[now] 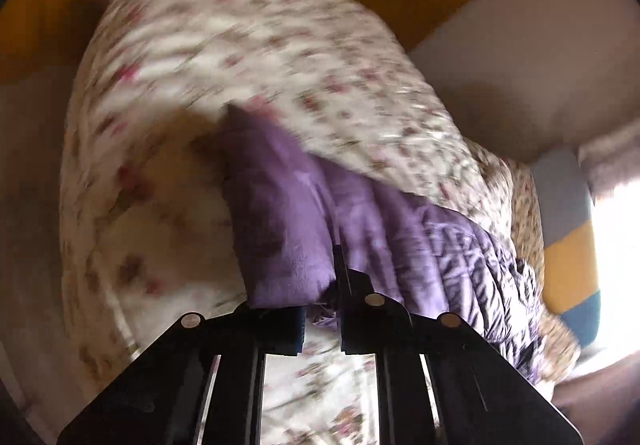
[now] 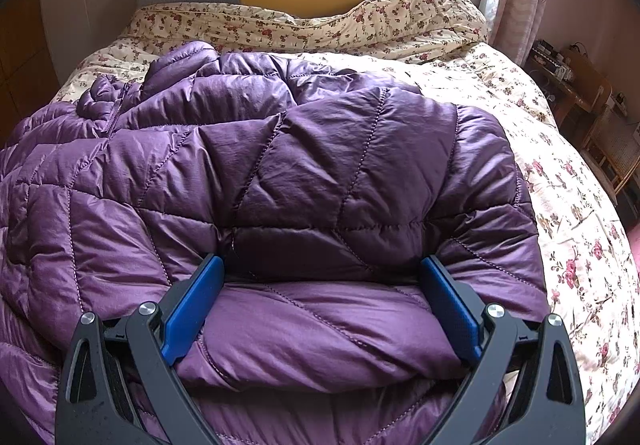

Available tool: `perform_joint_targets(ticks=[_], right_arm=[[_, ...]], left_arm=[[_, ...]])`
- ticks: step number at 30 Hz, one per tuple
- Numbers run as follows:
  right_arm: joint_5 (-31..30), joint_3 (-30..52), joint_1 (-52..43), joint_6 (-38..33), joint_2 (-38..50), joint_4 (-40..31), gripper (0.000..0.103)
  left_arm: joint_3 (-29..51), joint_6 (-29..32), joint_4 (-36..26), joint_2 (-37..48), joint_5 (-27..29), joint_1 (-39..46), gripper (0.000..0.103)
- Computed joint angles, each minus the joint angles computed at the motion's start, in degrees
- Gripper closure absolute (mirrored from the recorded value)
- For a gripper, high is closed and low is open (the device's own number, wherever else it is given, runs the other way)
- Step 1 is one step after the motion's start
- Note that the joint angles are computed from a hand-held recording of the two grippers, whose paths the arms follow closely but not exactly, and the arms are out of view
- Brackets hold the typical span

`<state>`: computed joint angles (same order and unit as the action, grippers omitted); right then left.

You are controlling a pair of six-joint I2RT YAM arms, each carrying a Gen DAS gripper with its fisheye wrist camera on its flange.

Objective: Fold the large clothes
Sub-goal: 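Fold the gripped sleeve across the jacket front and release it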

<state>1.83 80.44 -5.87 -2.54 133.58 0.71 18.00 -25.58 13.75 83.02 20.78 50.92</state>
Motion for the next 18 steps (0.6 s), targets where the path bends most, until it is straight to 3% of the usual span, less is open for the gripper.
perform_joint_targets(ticks=[3,7,18], right_arm=[[-0.13,0.02,-0.10,-0.04,-0.06,-0.04,0.006],[-0.33,0.06,-0.32,-0.21,-0.11,-0.11,0.006],[-0.25,0.01,-0.20,-0.13,-0.03,0.01,0.006]], left_arm=[[2.04,0.27,-0.86,-3.58,-4.51,-8.29,0.092],[7.25,-1.45,-0.07,-2.08,-8.13,-19.97,0.096],[26.85,-5.80,0.66,14.80,-11.45,-46.17,0.097]])
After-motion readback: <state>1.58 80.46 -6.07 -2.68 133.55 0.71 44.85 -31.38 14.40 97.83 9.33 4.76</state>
